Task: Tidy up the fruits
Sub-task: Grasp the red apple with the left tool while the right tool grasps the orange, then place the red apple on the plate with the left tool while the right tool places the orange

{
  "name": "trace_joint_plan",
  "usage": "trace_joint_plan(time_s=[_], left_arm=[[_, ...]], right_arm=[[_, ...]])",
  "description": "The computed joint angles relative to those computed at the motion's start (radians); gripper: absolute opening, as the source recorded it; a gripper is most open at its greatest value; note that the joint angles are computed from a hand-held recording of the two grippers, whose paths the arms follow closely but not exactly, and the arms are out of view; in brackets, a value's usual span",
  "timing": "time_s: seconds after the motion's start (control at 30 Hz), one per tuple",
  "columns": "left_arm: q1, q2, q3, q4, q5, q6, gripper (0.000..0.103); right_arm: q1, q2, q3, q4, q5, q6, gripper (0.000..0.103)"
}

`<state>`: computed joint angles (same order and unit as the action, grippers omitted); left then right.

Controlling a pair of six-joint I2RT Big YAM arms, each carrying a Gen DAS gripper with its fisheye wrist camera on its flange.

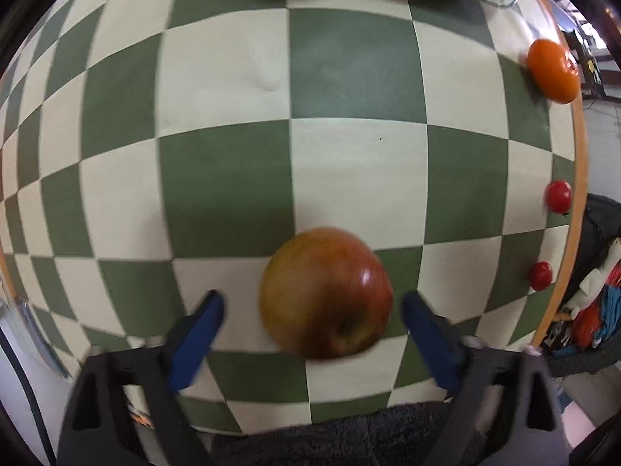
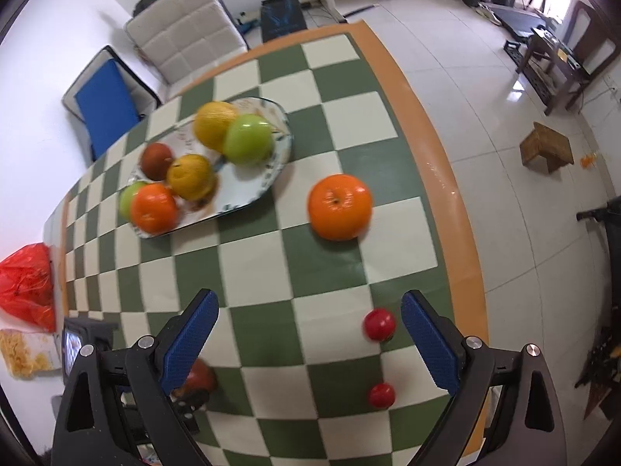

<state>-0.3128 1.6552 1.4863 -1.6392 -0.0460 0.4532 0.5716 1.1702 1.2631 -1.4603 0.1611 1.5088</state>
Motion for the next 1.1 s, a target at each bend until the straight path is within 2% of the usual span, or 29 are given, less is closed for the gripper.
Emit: trace_joint_plan(time_s=[0.03, 0.2, 0.3, 0.37, 0.4, 0.47, 0.5, 0.57, 0.67, 0.77, 0.9, 1.03, 1.1], left_arm=[[-0.001, 0.005, -0.001, -0.007, 0.014, -0.001, 0.064], [-0.009, -0.01, 0.005, 0.021, 0.019, -0.013, 0.064], [-0.008, 0.016, 0.052, 0.017, 0.023, -0.037, 0.064], [-0.009, 0.038, 0.09, 0.02, 0.029, -0.058, 0.064], [-0.01, 0.044, 0.101, 0.024, 0.032, -0.063, 0.064], [-0.014, 0.063, 0.133, 0.018, 0.032, -0.076, 0.064], [-0.015, 0.066, 0.138, 0.022, 0.033, -0.081, 0.064], [-0.017, 0.074, 0.15, 0.022, 0.04, -0.09, 0.064], [-0.015, 0.083, 0.158, 0.022, 0.047, -0.103, 0.064], [0.007, 0.086, 0.149, 0.019, 0.057, -0.098, 0.064], [0.011, 0.062, 0.118, 0.045, 0.052, -0.078, 0.064], [-0.007, 0.056, 0.121, 0.042, 0.054, -0.095, 0.064], [-0.011, 0.05, 0.126, 0.042, 0.06, -0.095, 0.064]], right_arm=[[-0.017, -0.004, -0.015, 0.011, -0.007, -0.01, 0.097], [-0.148, -0.007, -0.105, 0.109, -0.066, -0.076, 0.097], [-0.236, 0.021, -0.151, 0.183, -0.113, -0.117, 0.097], [-0.293, 0.053, -0.182, 0.246, -0.167, -0.144, 0.09], [-0.309, 0.069, -0.189, 0.265, -0.187, -0.154, 0.079], [-0.329, 0.117, -0.183, 0.265, -0.217, -0.189, 0.07], [-0.329, 0.128, -0.179, 0.26, -0.212, -0.196, 0.066], [-0.317, 0.153, -0.151, 0.24, -0.192, -0.236, 0.066], [-0.28, 0.159, -0.144, 0.269, -0.243, -0.252, 0.065], [-0.198, 0.179, -0.106, 0.273, -0.271, -0.28, 0.065], [-0.098, 0.209, -0.08, 0.296, -0.297, -0.254, 0.065], [-0.064, 0.232, -0.087, 0.315, -0.297, -0.217, 0.065], [-0.058, 0.241, -0.074, 0.302, -0.276, -0.229, 0.065]])
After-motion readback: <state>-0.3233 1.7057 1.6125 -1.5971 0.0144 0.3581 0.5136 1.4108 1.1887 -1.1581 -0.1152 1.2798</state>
